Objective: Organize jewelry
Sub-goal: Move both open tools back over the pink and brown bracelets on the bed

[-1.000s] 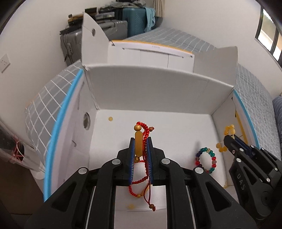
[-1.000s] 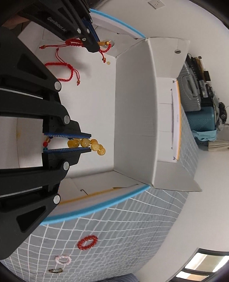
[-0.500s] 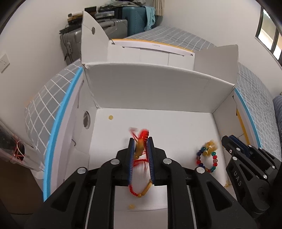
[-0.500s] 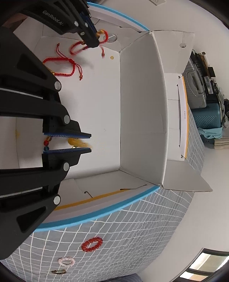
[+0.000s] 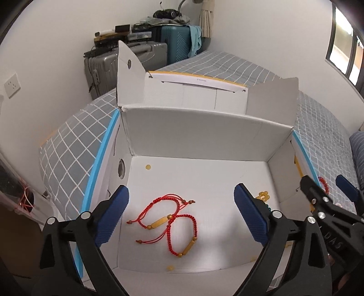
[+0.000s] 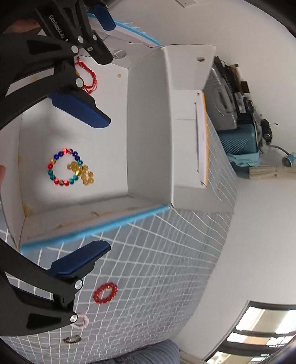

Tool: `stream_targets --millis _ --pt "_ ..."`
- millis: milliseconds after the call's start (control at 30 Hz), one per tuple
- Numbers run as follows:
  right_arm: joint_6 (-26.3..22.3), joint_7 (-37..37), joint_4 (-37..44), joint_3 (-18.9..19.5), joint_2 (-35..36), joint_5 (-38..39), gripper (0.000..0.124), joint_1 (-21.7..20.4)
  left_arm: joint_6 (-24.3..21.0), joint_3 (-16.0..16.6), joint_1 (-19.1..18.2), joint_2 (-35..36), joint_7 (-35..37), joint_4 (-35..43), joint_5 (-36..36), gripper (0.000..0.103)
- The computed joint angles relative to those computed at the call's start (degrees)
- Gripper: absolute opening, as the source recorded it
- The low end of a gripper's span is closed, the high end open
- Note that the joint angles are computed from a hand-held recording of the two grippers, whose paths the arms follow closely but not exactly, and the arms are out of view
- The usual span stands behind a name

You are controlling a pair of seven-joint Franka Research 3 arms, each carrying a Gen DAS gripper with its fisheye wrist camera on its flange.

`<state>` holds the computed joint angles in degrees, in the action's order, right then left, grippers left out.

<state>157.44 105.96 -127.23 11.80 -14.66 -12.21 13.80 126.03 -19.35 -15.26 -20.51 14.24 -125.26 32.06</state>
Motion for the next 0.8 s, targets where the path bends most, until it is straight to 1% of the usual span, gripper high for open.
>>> stream_targets --millis 100,333,433,600,733,800 --pt "-0.5 -0.7 -0.3 -0.6 -0.9 0.1 0.095 -0.3 -0.3 -0.5 0.0 0.5 -0.3 0.8 0.5 0.097" --pt "1.1 -1.7 -2.9 -0.6 -3.3 -1.4 0.095 -3.0 -0.4 -1.0 -0.8 2.4 -0.6 2.9 1.4 0.097" --pt "1.6 -3.0 -4.1 -1.4 -4.2 -0.6 0.095 -3.8 -0.9 -1.5 -1.2 4.1 -1.1 4.7 2.3 0.097" --pt "2.7 -6.0 -6.2 -3.0 -6.0 1.4 0.095 -5.6 -2.5 -2.8 -3.0 9.7 -1.2 10.5 5.1 0.097" --pt "3.6 -9.1 -7.7 -5.1 -7.2 4.1 0.095 -7.4 -2.7 -2.7 -5.6 14.9 -0.6 15.9 6.6 0.097" --pt "3.8 -11.2 -8.2 -6.4 -7.6 5.8 0.095 -8.2 -2.1 -2.5 -7.1 17.7 -0.1 18.7 6.7 0.097"
